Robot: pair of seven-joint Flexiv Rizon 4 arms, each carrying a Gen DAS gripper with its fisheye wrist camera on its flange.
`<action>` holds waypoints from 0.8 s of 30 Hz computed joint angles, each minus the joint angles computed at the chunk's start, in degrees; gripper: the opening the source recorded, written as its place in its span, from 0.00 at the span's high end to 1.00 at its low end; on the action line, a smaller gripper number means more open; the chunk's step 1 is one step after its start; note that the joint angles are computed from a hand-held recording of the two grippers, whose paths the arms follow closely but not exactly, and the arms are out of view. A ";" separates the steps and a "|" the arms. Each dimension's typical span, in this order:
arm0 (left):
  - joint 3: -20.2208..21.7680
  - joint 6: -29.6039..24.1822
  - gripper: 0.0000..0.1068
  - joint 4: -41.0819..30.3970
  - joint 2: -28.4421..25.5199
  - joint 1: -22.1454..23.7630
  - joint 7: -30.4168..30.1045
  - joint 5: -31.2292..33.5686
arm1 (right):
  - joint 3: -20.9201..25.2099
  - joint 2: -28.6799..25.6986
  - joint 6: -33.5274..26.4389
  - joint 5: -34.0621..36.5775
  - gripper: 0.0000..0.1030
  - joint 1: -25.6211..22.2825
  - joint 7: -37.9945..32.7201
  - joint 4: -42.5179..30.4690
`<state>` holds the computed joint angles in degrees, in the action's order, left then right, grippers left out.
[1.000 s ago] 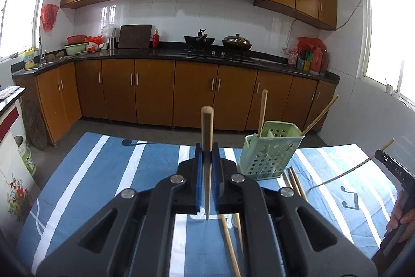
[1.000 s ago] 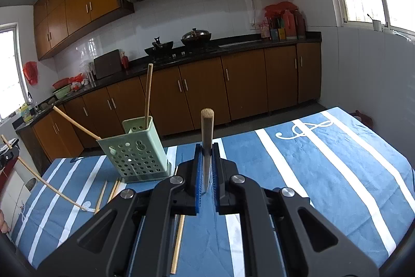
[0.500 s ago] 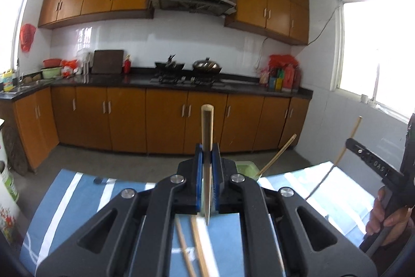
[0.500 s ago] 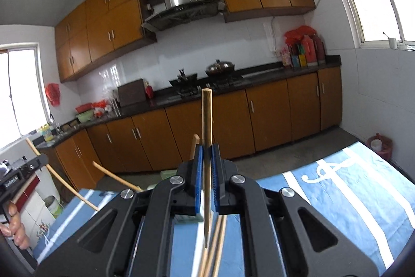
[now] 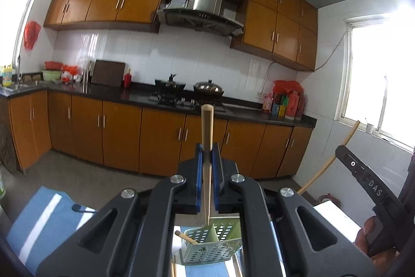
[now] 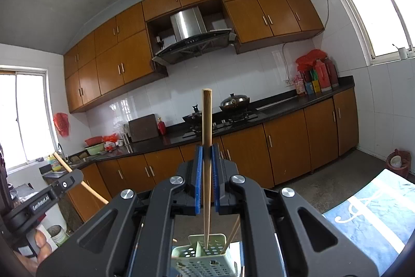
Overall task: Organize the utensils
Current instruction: 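Raise the left gripper's chopstick over the green holder while the right gripper carries its chopstick there, then drop both chopsticks into the green holder by opening both grippers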
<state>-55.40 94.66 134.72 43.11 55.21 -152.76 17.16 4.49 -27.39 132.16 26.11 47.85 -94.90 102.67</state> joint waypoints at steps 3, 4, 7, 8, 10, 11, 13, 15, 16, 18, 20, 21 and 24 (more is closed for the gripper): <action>-3.41 1.33 0.93 -0.18 -1.29 3.48 -1.27 0.34 | -0.69 -2.33 -1.57 -0.31 0.93 0.40 -0.01 -1.82; -4.67 1.84 0.93 -0.17 -1.47 4.74 -1.79 0.39 | -1.16 -2.82 -2.14 -0.28 0.93 0.67 -0.09 -2.35; -8.07 3.38 0.93 -0.27 -2.35 8.07 -2.81 0.50 | -2.23 -4.42 -3.29 -0.04 0.93 1.72 -0.09 -3.31; -9.37 3.57 0.93 -0.43 -2.80 9.16 -2.94 0.53 | -2.71 -4.79 -3.95 0.25 0.93 2.10 -0.08 -3.54; -11.15 3.88 0.93 -0.56 -3.64 10.64 -3.03 0.58 | -3.67 -5.25 -5.43 0.58 0.93 2.88 0.08 -3.90; -12.06 3.83 0.93 -0.61 -4.05 11.27 -3.00 0.63 | -4.00 -5.39 -6.25 0.49 0.93 3.09 0.28 -3.79; -13.30 3.81 0.93 -0.66 -4.80 12.10 -2.84 0.76 | -4.67 -5.44 -7.90 0.00 0.93 3.46 0.98 -3.53; -14.16 3.31 0.93 -0.77 -5.50 12.44 -2.61 0.77 | -5.21 -5.44 -9.40 -0.68 0.92 3.60 2.19 -3.06; -14.62 3.07 0.93 -0.84 -5.98 12.68 -2.49 0.82 | -5.68 -5.34 -10.16 -0.92 0.92 3.83 2.79 -2.88; -14.93 2.69 0.93 -0.81 -6.68 12.67 -2.34 0.86 | -6.70 -5.08 -10.95 -1.25 0.92 4.58 3.87 -2.23; -15.24 2.18 0.93 -0.90 -7.56 12.71 -2.19 0.92 | -8.14 -4.58 -11.12 -1.14 0.92 5.67 4.28 -1.47; -14.97 1.85 0.93 -0.84 -7.59 12.40 -2.19 0.88 | -8.69 -4.31 -11.18 -1.14 0.92 6.12 4.34 -1.07; -13.54 1.26 0.89 -0.39 -7.68 10.98 -2.11 1.04 | -9.94 -2.89 -10.98 -0.50 0.92 7.23 4.20 0.61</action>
<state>-68.94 95.92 134.32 35.42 66.19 -154.87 18.20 -5.45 -30.27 121.18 25.61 55.08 -90.70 103.28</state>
